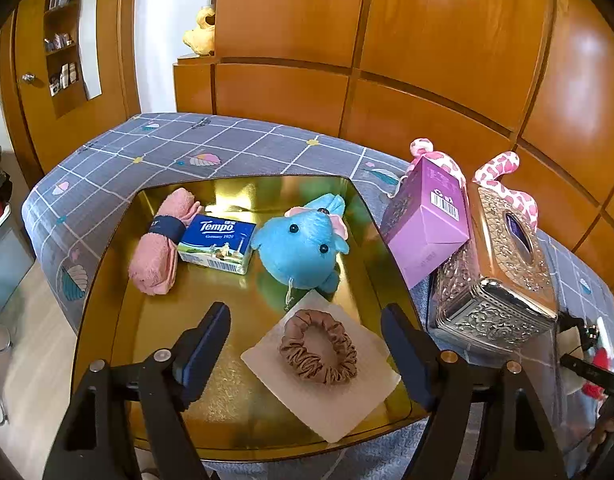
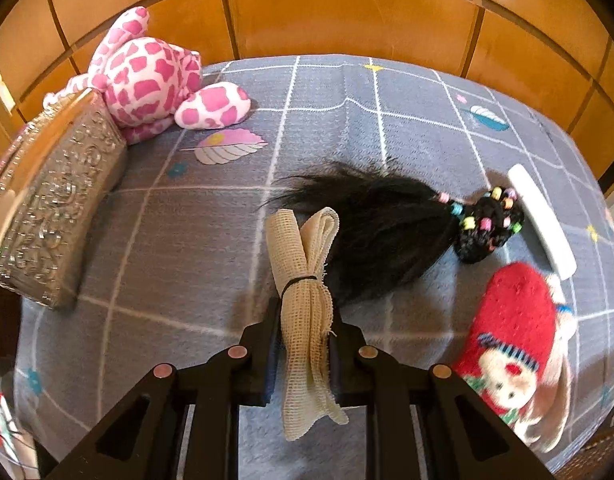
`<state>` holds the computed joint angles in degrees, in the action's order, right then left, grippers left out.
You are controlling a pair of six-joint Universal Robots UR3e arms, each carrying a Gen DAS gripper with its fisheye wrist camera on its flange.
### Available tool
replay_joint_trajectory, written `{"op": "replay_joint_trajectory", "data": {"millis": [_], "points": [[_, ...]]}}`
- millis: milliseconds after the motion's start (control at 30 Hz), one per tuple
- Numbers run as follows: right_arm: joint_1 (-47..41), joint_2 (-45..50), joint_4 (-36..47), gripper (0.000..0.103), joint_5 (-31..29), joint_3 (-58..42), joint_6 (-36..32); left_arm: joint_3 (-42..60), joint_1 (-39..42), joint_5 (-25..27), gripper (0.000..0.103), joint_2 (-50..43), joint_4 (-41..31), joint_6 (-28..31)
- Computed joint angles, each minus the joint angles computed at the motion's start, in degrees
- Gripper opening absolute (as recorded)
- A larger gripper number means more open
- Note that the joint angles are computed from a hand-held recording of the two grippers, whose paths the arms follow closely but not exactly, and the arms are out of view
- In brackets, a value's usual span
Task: Organize soft objects
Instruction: 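Carry the beige mesh bundle onto the white cloth in the tray and open the right tool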
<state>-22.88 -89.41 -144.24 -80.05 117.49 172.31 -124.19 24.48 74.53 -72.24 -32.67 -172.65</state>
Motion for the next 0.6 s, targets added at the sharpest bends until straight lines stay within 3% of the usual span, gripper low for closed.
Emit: {"op": "replay_joint_trajectory", "data": {"millis": [333,600], "points": [[2.51,-4.84,6.23,0.018,6.76,0.19,-1.57,-1.11,1.14,-1.36,0.079,1.03,-1.02,0.48],[6.52,-11.91,9.88,0.018,15.77,-3.21,-4.37,-1.65,2.98,-2.01,0.079,1.72,-0.83,0.53]]}}
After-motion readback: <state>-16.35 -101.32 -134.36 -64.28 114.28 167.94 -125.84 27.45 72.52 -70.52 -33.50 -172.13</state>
